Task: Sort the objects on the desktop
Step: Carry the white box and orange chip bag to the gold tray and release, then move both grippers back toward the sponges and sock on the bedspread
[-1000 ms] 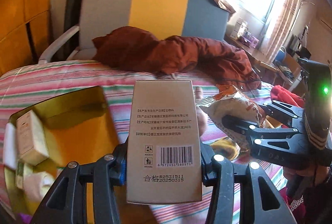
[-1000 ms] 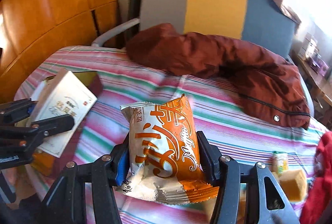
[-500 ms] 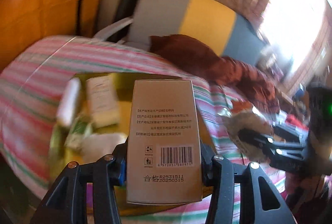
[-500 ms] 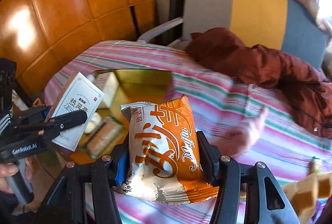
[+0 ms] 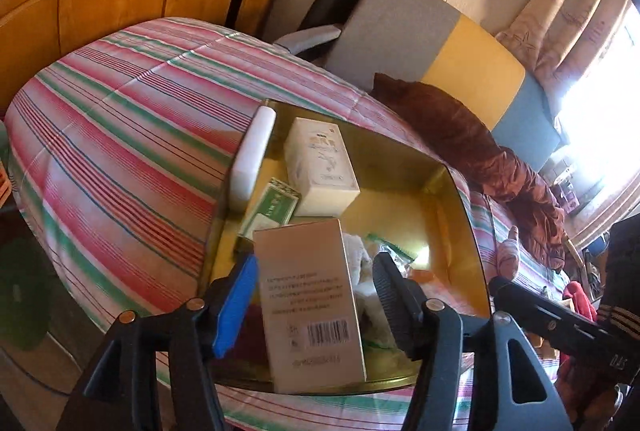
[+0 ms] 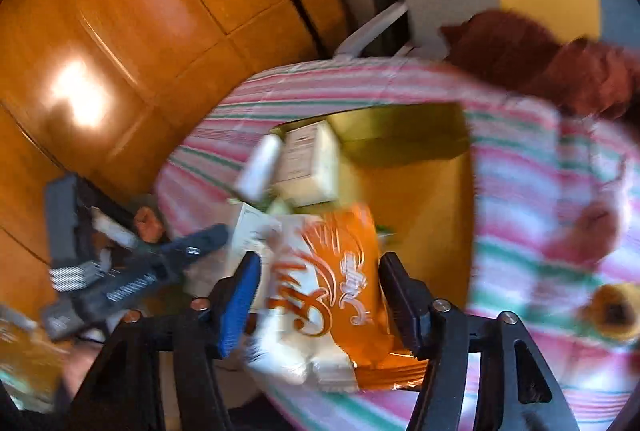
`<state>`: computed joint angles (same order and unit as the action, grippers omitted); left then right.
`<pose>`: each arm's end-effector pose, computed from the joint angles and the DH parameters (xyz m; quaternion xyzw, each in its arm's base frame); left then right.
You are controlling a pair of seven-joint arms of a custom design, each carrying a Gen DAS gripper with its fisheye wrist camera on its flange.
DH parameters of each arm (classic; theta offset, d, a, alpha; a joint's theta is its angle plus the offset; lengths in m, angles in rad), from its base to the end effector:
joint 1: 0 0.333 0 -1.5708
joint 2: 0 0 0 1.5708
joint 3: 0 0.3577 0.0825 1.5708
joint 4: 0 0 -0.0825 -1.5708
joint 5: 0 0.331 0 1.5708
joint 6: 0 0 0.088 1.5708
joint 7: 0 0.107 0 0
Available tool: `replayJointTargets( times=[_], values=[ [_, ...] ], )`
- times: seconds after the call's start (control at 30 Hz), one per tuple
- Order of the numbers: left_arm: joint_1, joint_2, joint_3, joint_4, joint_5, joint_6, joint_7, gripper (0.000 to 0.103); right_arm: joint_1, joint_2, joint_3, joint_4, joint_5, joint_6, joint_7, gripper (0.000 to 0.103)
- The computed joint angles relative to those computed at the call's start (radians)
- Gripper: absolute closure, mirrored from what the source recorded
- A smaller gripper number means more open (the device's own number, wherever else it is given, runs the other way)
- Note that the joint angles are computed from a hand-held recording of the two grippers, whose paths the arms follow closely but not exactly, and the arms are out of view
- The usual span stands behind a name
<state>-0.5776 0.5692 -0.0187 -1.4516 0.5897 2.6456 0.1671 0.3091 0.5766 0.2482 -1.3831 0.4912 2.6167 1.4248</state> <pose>0.5963 -0.4181 0.4810 -0.7725 0.5233 -0.3319 0.1385 0.6542 0.3329 0.5126 -0.7318 0.5562 0.0289 0.3928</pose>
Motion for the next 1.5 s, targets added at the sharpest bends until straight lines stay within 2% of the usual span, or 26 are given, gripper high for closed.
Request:
replayJointTargets(
  times=[0.1, 0.2, 0.33, 0.4, 0.5, 0.6, 0.67, 0.77, 0.87, 0.97, 1.33, 1.4, 1.5],
  values=[
    [-0.013, -0.018, 0.016, -0.027, 0.027, -0.018, -0.019, 0.04, 0.02, 0.012, -0.003, 0.011, -0.013, -0.011, 0.012, 0.036],
    [-0.022, -0.006, 0.005, -0.004, 0.046, -0.09, 0.012, 0.041, 0.026, 0.014, -0.003, 0.001, -0.023, -0.027, 0.013, 0.036],
    [-0.009, 0.016, -0.022, 0.019, 0.028, -0.132, 0.048, 0.041, 0.013, 0.008, 0.016, -0.03, 0.003, -0.018, -0.008, 0.036],
    [-0.006, 0.012, -0.024, 0.009, 0.022, -0.119, 0.041, 0.041, -0.003, 0.015, 0.037, -0.023, 0.031, -0.034, -0.035, 0.035],
    [-0.028, -0.02, 0.012, -0.032, 0.084, -0.057, -0.027, 0.04, -0.016, 0.026, 0.064, -0.011, 0.075, -0.061, -0.09, 0.035],
    [-0.052, -0.042, 0.035, -0.04, 0.165, -0.067, -0.069, 0.037, -0.007, 0.021, 0.064, -0.024, 0.099, -0.053, -0.127, 0.03],
    [-0.056, -0.048, 0.031, -0.034, 0.202, -0.091, -0.083, 0.034, 0.007, 0.009, 0.05, -0.039, 0.096, -0.042, -0.132, 0.028],
    [-0.049, -0.041, 0.007, -0.01, 0.216, -0.126, -0.069, 0.033, 0.036, -0.028, 0.015, -0.089, 0.059, 0.014, -0.126, 0.023],
    [-0.053, -0.015, -0.012, 0.048, 0.205, -0.209, -0.02, 0.034, 0.067, -0.065, -0.028, -0.144, -0.005, 0.085, -0.084, 0.021],
    [-0.056, -0.005, -0.022, 0.069, 0.204, -0.224, 0.001, 0.034, 0.078, -0.098, -0.051, -0.197, -0.066, 0.137, -0.042, 0.019],
    [-0.097, 0.041, -0.025, 0.164, 0.202, -0.321, 0.094, 0.033, 0.127, -0.195, -0.171, -0.366, -0.351, 0.261, 0.199, 0.008],
    [-0.104, 0.049, -0.025, 0.179, 0.203, -0.329, 0.11, 0.033, 0.176, -0.21, -0.245, -0.398, -0.462, 0.27, 0.291, 0.007],
    [-0.112, 0.06, -0.025, 0.2, 0.198, -0.339, 0.13, 0.034, 0.162, -0.222, -0.248, -0.428, -0.524, 0.271, 0.347, 0.007]
  ],
)
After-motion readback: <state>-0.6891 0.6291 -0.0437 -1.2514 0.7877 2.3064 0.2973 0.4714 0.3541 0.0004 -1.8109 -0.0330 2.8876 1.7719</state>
